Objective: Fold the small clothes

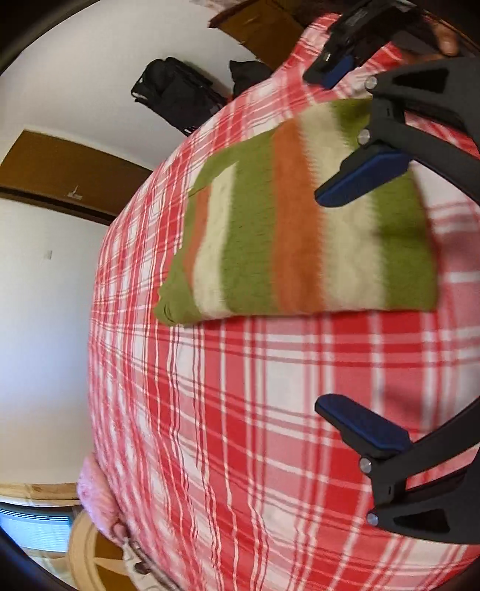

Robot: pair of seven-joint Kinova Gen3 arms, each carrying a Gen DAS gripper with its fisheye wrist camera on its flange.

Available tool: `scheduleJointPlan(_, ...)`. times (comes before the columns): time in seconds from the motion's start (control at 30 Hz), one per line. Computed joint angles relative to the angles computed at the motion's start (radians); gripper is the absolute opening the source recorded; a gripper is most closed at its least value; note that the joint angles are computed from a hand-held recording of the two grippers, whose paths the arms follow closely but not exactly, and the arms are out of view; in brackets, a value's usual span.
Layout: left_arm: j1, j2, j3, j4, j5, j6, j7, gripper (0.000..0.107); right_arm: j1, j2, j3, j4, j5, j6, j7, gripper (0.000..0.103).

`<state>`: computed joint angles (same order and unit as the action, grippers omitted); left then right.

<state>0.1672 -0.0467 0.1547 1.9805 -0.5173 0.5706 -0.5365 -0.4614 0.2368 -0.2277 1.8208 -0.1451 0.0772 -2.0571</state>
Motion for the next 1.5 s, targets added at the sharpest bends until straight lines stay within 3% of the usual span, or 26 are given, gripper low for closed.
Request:
scheduleJointPlan(0.07, -0.060, 0.056, 0.022, -0.050, 0.080, -0.008, -0.081, 0.103, 0.019, 0.032, -0.020, -0.080, 0.011, 0.072, 0.030, 0.076)
scheduleJointPlan(0.13, -0.149, 0.102, 0.087, -0.096, 0.158, 0.006, -0.163, 0.102, -0.016, 0.078, 0.018, -0.167, 0.044, 0.153, 0.044, 0.076)
scheduleJointPlan(0.2, -0.180, 0.144, 0.099, -0.139, 0.228, 0.013, -0.244, 0.096, -0.050, 0.132, 0.050, -0.254, 0.075, 0.235, 0.057, 0.076)
scheduleJointPlan(0.33, -0.075, 0.209, -0.044, -0.195, 0.377, 0.013, -0.395, 0.096, -0.161, 0.211, 0.151, -0.378, 0.190, 0.366, 0.018, 0.076)
scheduleJointPlan(0.4, -0.067, 0.224, -0.072, -0.193, 0.458, -0.009, -0.454, 0.096, -0.164, 0.240, 0.142, -0.408, 0.209, 0.395, 0.034, 0.076)
scheduleJointPlan(0.53, -0.152, 0.229, -0.018, -0.133, 0.589, -0.112, -0.526, 0.103, -0.183, 0.251, 0.161, -0.380, 0.234, 0.332, 0.013, 0.076)
scheduleJointPlan(0.7, -0.004, 0.219, -0.140, -0.087, 0.494, -0.201, -0.478, 0.103, -0.207, 0.260, 0.183, -0.381, 0.264, 0.319, -0.020, 0.077)
scheduleJointPlan(0.87, -0.015, 0.217, -0.124, -0.083, 0.485, -0.215, -0.476, 0.100, -0.230, 0.260, 0.197, -0.392, 0.297, 0.341, -0.034, 0.076)
scheduleJointPlan(0.93, 0.006, 0.216, -0.137, -0.081, 0.456, -0.223, -0.451, 0.098, -0.220, 0.261, 0.180, -0.391, 0.300, 0.335, -0.020, 0.069)
scheduleJointPlan(0.97, 0.003, 0.217, -0.134, -0.079, 0.458, -0.226, -0.450, 0.098, -0.204, 0.261, 0.157, -0.387, 0.287, 0.321, 0.004, 0.057)
scheduleJointPlan(1.0, -0.012, 0.221, -0.125, -0.084, 0.474, -0.226, -0.466, 0.097, -0.205, 0.258, 0.154, -0.378, 0.285, 0.305, 0.012, 0.053)
scheduleJointPlan(1.1, -0.019, 0.219, -0.120, -0.077, 0.485, -0.239, -0.481, 0.096, -0.247, 0.257, 0.193, -0.378, 0.313, 0.308, -0.012, 0.052)
scheduleJointPlan(1.3, -0.064, 0.219, -0.088, -0.058, 0.566, -0.271, -0.553, 0.098, -0.163, 0.261, 0.114, -0.364, 0.231, 0.278, 0.046, 0.053)
scheduleJointPlan(1.5, 0.003, 0.224, -0.142, -0.074, 0.488, -0.252, -0.475, 0.095, -0.175, 0.265, 0.127, -0.375, 0.211, 0.289, 0.054, 0.054)
